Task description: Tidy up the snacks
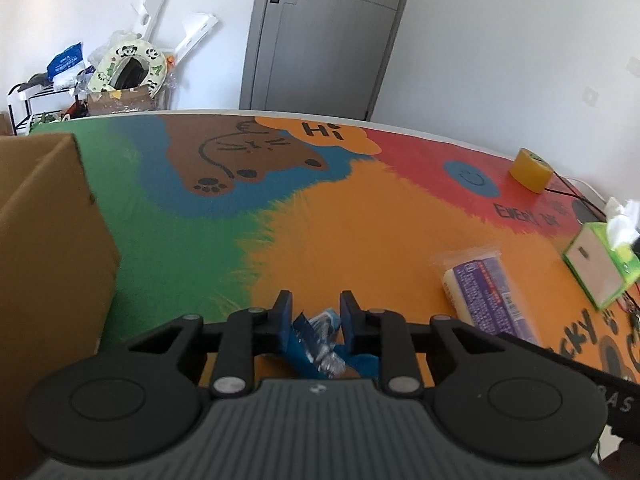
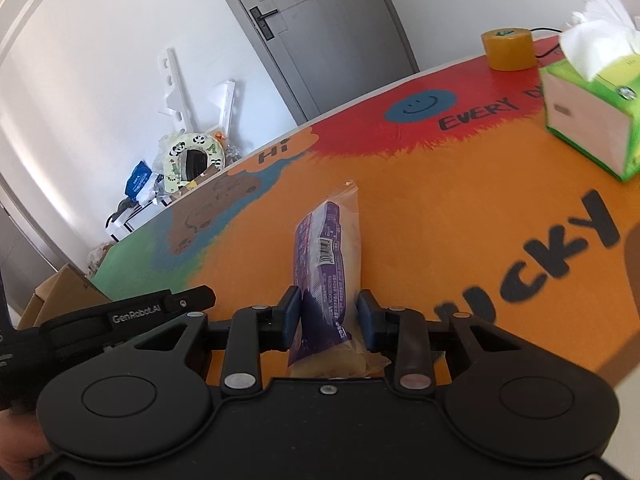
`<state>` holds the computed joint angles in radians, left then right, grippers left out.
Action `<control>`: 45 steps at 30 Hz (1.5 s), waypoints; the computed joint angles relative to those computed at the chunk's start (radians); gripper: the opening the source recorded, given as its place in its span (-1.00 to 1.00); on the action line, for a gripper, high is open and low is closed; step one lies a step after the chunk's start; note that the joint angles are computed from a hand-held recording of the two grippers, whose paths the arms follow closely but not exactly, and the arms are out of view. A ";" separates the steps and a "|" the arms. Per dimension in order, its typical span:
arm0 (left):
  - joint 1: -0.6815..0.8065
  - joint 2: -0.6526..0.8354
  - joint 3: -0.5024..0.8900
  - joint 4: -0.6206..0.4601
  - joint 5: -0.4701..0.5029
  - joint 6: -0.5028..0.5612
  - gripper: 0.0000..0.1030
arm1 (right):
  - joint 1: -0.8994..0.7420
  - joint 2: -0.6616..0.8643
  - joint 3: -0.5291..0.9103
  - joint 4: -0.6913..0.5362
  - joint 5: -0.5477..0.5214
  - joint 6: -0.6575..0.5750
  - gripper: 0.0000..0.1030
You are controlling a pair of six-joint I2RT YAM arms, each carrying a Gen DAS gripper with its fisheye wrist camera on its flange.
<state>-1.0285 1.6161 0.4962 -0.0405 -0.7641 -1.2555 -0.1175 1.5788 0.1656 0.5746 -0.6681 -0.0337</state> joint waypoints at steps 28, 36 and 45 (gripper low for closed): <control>-0.143 0.019 0.041 -0.217 -0.082 -0.181 0.29 | -0.050 -0.154 -0.129 -0.044 -0.015 -0.015 -0.28; -0.091 0.040 0.026 -0.115 -0.044 -0.095 -0.04 | 0.023 -0.200 -0.134 -0.048 0.054 0.005 -0.22; -0.143 0.023 0.002 -0.130 -0.064 -0.143 -0.28 | 0.093 -0.220 -0.156 -0.011 0.122 0.015 -0.01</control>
